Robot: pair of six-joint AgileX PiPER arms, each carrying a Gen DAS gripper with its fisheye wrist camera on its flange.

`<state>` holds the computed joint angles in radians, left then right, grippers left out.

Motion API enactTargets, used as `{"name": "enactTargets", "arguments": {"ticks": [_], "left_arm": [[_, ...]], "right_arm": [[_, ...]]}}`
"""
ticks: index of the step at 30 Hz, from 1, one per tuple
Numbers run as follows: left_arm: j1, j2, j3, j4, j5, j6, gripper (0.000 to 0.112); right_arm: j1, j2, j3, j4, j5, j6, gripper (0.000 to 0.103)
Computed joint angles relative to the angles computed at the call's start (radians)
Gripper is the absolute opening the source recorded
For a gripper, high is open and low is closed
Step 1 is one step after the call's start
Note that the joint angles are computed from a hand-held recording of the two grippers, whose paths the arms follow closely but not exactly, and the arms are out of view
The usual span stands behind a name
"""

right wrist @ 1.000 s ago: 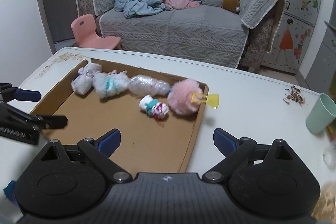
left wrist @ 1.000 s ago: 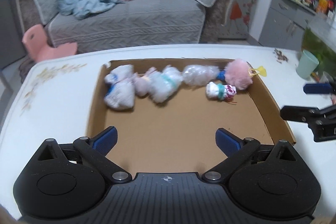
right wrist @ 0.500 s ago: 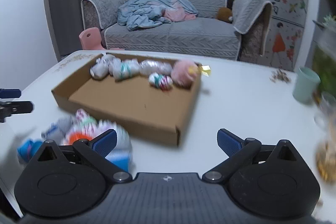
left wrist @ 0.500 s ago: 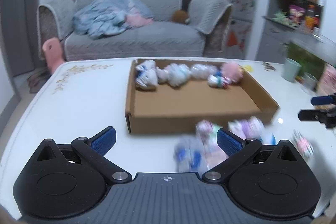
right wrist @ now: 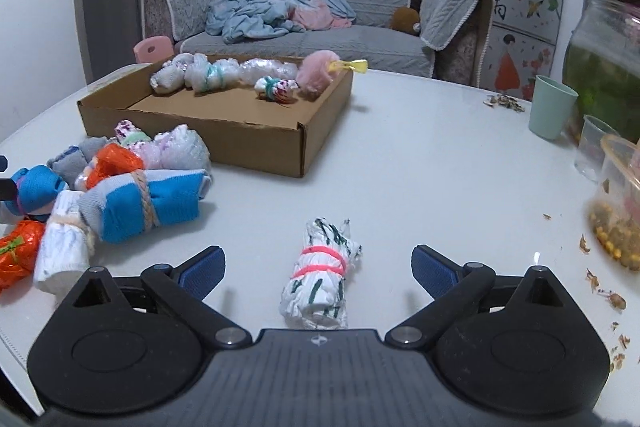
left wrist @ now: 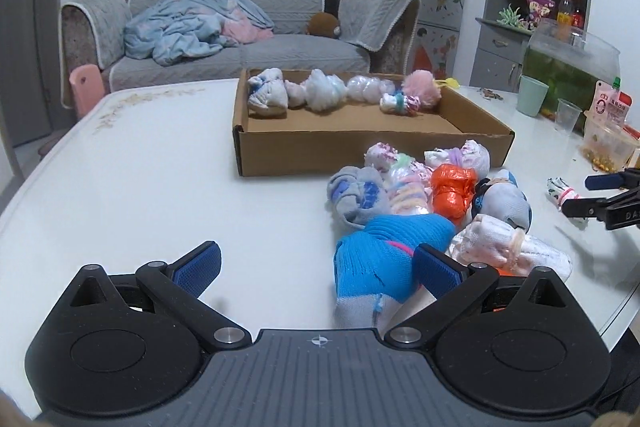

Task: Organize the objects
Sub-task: 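Grasp the blue sock roll with the left tool while the right tool grasps the white-green patterned roll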

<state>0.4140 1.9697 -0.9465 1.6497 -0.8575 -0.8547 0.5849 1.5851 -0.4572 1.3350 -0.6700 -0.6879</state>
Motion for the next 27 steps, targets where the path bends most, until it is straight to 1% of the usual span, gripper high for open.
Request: {"name": "enactTargets", "arguments": {"ticks": [2, 6, 10, 11, 13, 17, 18, 20, 21, 22, 23, 24, 26, 27], "left_arm": [[0.002, 0.009, -0.006, 0.011, -0.011, -0.005, 0.103], [-0.001, 0.013, -0.007, 0.044, -0.016, -0.035, 0.103], [-0.013, 0.008, 0.012, 0.052, -0.025, -0.005, 0.102], [-0.022, 0.007, 0.015, 0.050, -0.011, 0.002, 0.102], [-0.036, 0.013, 0.017, 0.043, 0.008, 0.019, 0.102], [-0.049, 0.028, 0.000, 0.064, 0.017, -0.012, 0.100], [-0.052, 0.030, -0.002, 0.070, 0.017, -0.015, 0.098], [-0.061, 0.033, -0.003, 0.084, 0.030, -0.023, 0.089], [-0.063, 0.024, 0.016, 0.057, 0.041, 0.015, 0.081], [-0.061, 0.020, 0.023, 0.055, 0.035, 0.024, 0.069], [-0.057, 0.019, 0.025, 0.058, 0.024, 0.022, 0.063], [-0.057, 0.017, 0.029, 0.053, 0.025, 0.021, 0.058], [-0.050, 0.019, 0.026, 0.064, 0.018, 0.000, 0.056], [-0.046, 0.018, 0.022, 0.075, 0.013, -0.015, 0.056]], "right_arm": [[-0.014, 0.014, -0.007, -0.007, 0.017, 0.021, 0.095], [-0.009, 0.023, 0.000, -0.005, 0.009, 0.032, 0.094], [-0.012, 0.027, -0.003, 0.013, 0.014, 0.019, 0.093], [-0.018, 0.029, -0.001, 0.004, 0.022, 0.024, 0.091], [-0.022, 0.029, -0.004, 0.012, 0.029, 0.014, 0.085], [-0.023, 0.025, -0.001, 0.006, 0.038, 0.024, 0.080], [-0.022, 0.024, 0.001, 0.001, 0.037, 0.030, 0.079], [-0.013, 0.021, 0.010, -0.011, 0.025, 0.052, 0.065], [-0.008, 0.020, 0.015, -0.023, 0.020, 0.070, 0.061], [0.003, 0.020, 0.019, -0.025, 0.010, 0.078, 0.054], [0.012, 0.019, 0.024, -0.029, 0.001, 0.089, 0.047], [0.013, 0.020, 0.022, -0.030, -0.001, 0.091, 0.044], [0.018, 0.018, 0.025, -0.033, -0.005, 0.102, 0.036], [0.017, 0.016, 0.026, -0.038, -0.006, 0.106, 0.035]]}}
